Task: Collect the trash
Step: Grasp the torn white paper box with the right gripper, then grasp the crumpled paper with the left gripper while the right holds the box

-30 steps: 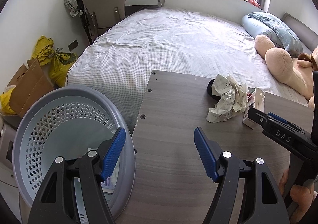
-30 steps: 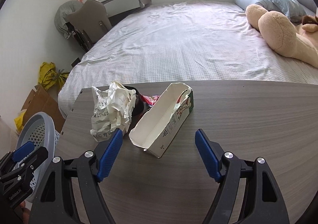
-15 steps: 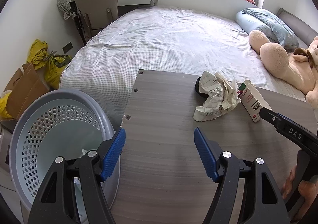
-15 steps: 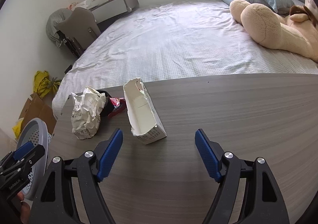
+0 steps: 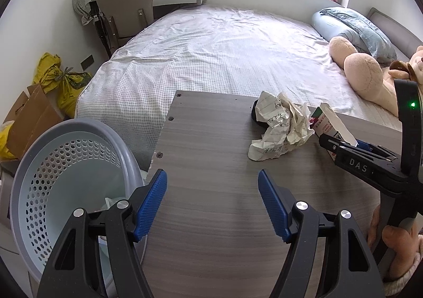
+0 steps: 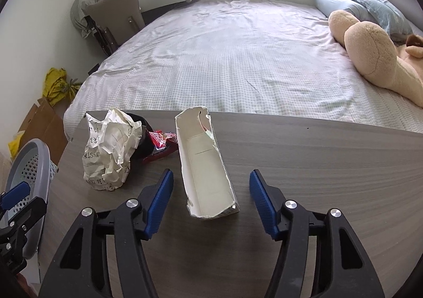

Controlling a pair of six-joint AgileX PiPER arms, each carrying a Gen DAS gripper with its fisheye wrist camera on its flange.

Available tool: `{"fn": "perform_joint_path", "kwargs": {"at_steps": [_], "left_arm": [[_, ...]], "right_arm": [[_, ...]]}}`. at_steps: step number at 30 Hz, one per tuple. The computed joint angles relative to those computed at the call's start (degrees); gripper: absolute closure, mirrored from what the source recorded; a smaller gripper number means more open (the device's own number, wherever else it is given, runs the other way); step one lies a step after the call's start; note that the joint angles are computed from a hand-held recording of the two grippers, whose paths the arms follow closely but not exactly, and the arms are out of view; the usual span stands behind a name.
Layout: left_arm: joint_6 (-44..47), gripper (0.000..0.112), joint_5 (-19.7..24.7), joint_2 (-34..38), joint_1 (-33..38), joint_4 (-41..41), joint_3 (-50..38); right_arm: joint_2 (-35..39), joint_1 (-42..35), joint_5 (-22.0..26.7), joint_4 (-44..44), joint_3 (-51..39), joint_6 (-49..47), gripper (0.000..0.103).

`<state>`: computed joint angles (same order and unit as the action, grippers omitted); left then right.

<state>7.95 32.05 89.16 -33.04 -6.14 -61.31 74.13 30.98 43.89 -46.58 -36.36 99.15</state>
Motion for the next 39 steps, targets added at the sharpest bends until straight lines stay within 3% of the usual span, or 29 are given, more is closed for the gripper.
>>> {"fn": "perform_joint_path", "kwargs": {"at_steps": [4,16,21,27,31,39], "left_arm": [[-1.1,0.044,0.1,0.0,-1.0,0.6,-0.3],[-7.3,0.044,0.5,2.7,-5.9,5.2,-3.2],[-6.9,0.044,0.5,5.5,-7.9,3.6,-5.9],[-9.6,0.044,-1.1,8.6,-10.5,3.9,-9.1],[-8.1,0.044,0.3,11.9,-10.8,1.2,-12.7],[-10.7,0.044,1.5,16.8,-12.8,4.0,-17.0]], "right_arm": [[-0.6,-0.3,-0.9,-0.9,0.7,0.5,0.071],[-8.8,2.0,0.3,-5.1,6.6,9.4,0.072],[-12.1,2.9,1.1,-6.2,9.0,12.5,0.072],[-15.8,0.6,-2.2,-7.5,12.0,14.7,0.072],[-17.2,-0.8,-4.6,-8.4,13.3,15.8,0.072],[-19.2,-2.7,-7.4,-10.3,15.0,17.3,0.071]]}}
